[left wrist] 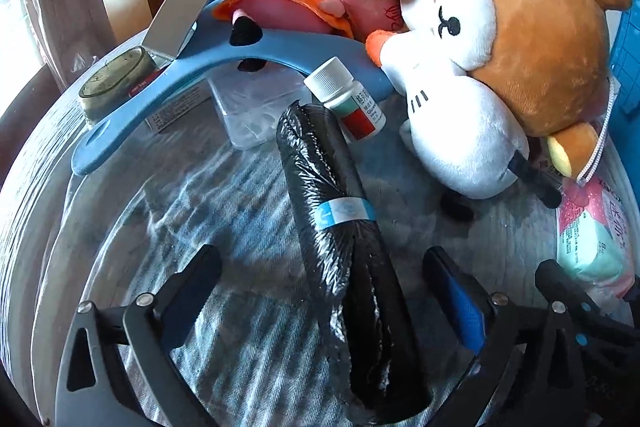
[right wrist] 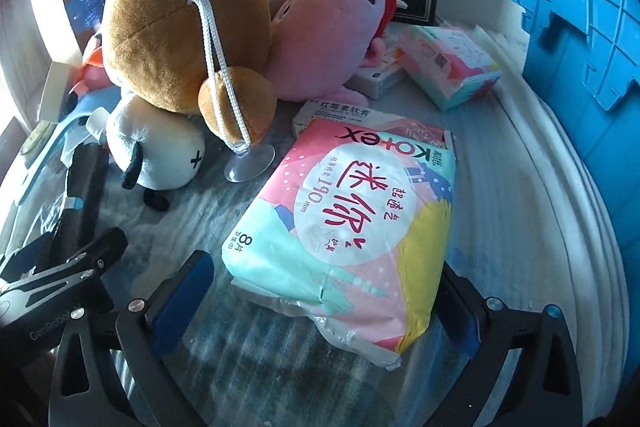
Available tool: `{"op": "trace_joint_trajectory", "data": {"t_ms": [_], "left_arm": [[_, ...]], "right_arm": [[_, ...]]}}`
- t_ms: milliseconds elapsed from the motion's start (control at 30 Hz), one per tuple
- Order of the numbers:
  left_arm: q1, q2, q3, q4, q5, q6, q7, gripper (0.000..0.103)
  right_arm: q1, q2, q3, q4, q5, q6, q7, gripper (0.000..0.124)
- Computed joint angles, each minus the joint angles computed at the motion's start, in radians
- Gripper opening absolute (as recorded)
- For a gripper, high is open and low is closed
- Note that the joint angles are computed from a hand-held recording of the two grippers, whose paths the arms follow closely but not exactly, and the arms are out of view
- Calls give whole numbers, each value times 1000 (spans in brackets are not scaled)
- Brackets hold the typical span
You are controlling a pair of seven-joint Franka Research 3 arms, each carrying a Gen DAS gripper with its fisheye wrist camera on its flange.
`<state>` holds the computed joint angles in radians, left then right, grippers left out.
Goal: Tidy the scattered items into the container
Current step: 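Grasp the black rolled bag with the left gripper while the right grasps the pink Kotex packet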
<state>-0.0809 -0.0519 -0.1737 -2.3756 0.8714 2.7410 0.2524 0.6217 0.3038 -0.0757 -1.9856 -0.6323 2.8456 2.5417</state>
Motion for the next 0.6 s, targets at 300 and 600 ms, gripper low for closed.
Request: {"op": "trace_joint_trajectory", "data": {"t_ms": [300,600], "left_arm": [[-19,-48,-20,-35,9,-5,-39,69],[-51,-137,-86,-71,-18,-94,-82,29]], "right_arm": [[56,-5,-56,-3,-85,20,167,84],[21,-82,-4,-68,-201,-2,222,72]]}}
